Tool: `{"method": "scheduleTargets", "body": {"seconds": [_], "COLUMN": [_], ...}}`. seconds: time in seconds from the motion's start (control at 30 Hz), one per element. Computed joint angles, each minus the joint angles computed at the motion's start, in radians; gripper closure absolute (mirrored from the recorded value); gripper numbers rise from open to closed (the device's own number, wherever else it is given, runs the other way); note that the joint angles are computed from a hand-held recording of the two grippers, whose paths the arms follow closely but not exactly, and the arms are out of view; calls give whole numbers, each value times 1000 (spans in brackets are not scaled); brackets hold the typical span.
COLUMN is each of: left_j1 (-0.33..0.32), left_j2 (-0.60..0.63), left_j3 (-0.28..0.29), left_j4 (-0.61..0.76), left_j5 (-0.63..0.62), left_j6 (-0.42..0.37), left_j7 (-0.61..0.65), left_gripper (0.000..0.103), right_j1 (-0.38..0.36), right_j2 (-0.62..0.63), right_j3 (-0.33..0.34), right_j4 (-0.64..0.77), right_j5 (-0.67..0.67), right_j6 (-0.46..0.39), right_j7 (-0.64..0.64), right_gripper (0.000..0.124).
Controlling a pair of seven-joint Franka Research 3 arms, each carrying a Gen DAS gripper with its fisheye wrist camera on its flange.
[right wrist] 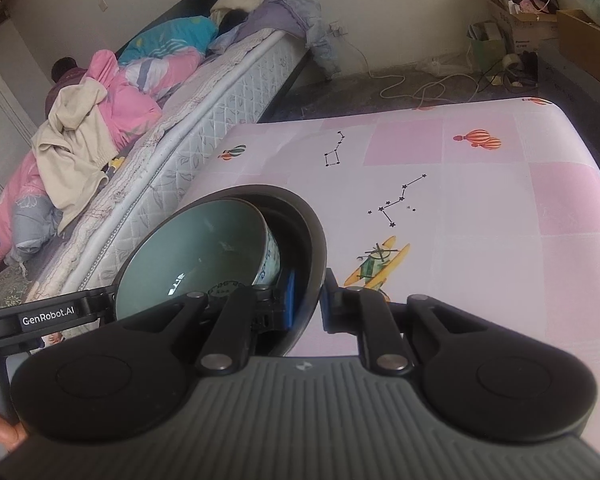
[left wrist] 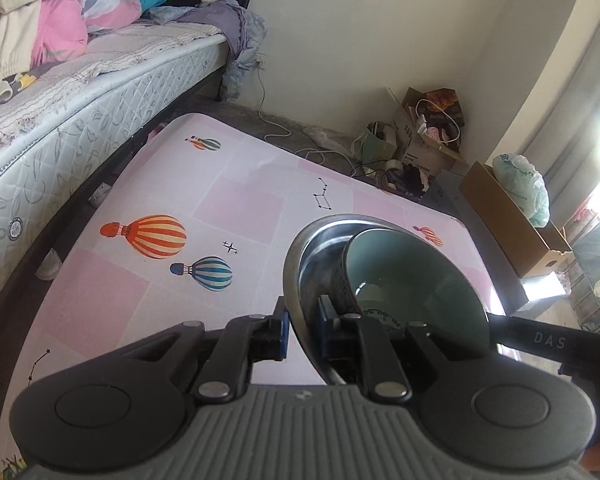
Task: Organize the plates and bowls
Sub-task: 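Lift and carry the steel bowl with teal bowl over the white plate, then lower the steel bowl onto the white plate and open both grippers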
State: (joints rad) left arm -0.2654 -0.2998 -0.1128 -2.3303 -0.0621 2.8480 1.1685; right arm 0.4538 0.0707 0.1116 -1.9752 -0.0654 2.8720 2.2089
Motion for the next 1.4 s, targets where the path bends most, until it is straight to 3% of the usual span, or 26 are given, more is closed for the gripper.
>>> {"method": "scheduleTargets", "body": {"seconds": [0.2,0.6,0.8,1.0,1.4], "left_j1": [-36,-128,-136,-148,-149], "left_j2": [-112,-257,-257,-251,-260], "left_j3": [-8,-8,-11,-5,-8], "left_j4": [-81,-247,-285,-302,-330], "left_j5": [-2,2,12,14,27], "left_j6": [-7,-32,-41,-49,-37], "left_j7": [-21,-81,-106,-108,-107], "left_gripper": [89,91,91,91,87], "right_j1": [-20,-56,-50,-68,-163], "right_j2": [-160,-435,-440,-418,-391], "right_j3": [37,138,162,194,279], "right_j4": [-145,-456,-518,-529,-485], "right_j5": [-29,130,181,149,-96], "right_j6": [-1,-3,9,8,-16], "right_j7": [52,44,47,72,190], "right_gripper": [111,111,111,111,110]}}
